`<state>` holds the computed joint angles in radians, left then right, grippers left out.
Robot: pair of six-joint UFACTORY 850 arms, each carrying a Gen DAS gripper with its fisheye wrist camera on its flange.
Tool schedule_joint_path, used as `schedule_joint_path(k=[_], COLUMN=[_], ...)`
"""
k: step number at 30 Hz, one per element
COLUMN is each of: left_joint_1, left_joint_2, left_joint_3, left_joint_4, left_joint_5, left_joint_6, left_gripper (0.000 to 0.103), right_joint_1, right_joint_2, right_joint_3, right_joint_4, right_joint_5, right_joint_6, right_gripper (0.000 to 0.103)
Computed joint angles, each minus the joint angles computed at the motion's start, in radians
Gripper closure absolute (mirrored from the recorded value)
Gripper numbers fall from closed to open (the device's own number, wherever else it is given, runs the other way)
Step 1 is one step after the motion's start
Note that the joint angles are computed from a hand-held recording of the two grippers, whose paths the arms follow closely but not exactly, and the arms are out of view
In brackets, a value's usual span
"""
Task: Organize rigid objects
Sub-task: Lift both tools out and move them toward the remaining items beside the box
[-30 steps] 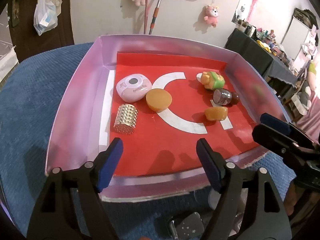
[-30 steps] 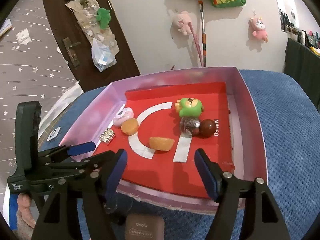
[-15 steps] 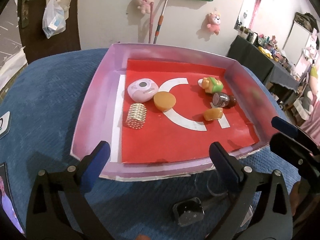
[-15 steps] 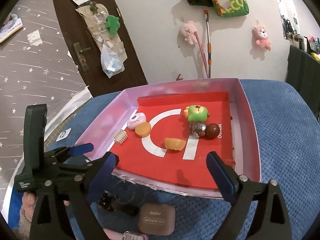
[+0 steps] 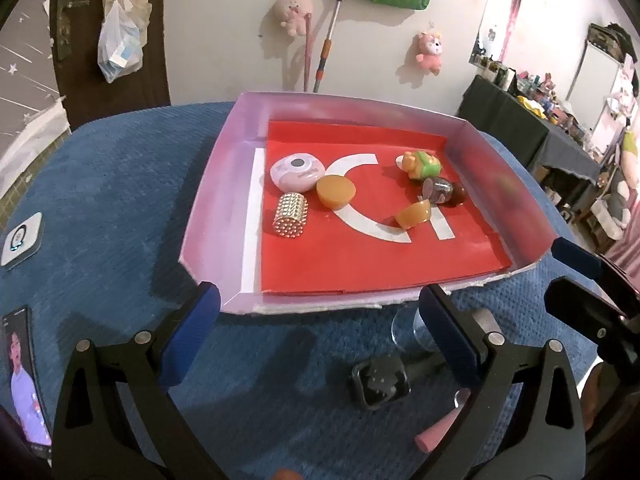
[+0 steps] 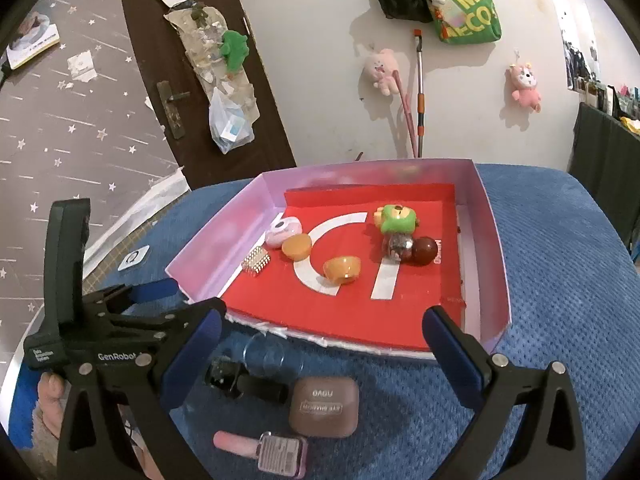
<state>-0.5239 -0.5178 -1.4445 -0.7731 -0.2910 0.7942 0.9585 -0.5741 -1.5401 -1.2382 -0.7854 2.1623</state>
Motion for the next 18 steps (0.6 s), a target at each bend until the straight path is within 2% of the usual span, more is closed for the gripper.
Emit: schedule_joint_path(k=[10, 18], left_joint_1=[-0.013, -0.019], left_joint_2=[0.043, 0.056], left_joint_3=[0.071, 0.115], left_joint_4=[0.028, -0.041], left_joint_5=[0.029, 0.016], left_joint_6=[0.006, 0.085], left_gripper=[0.002, 0.002], right_joint_1=[0.035, 0.061], right_joint_2=[-0.01, -0.021], right_joint_3=[0.008, 0.017], right_joint_4=[0.02, 0.054], right_joint_5=[-0.014, -0.032], right_joint_6=[0.028, 0.036], right_gripper=[0.0, 0.0])
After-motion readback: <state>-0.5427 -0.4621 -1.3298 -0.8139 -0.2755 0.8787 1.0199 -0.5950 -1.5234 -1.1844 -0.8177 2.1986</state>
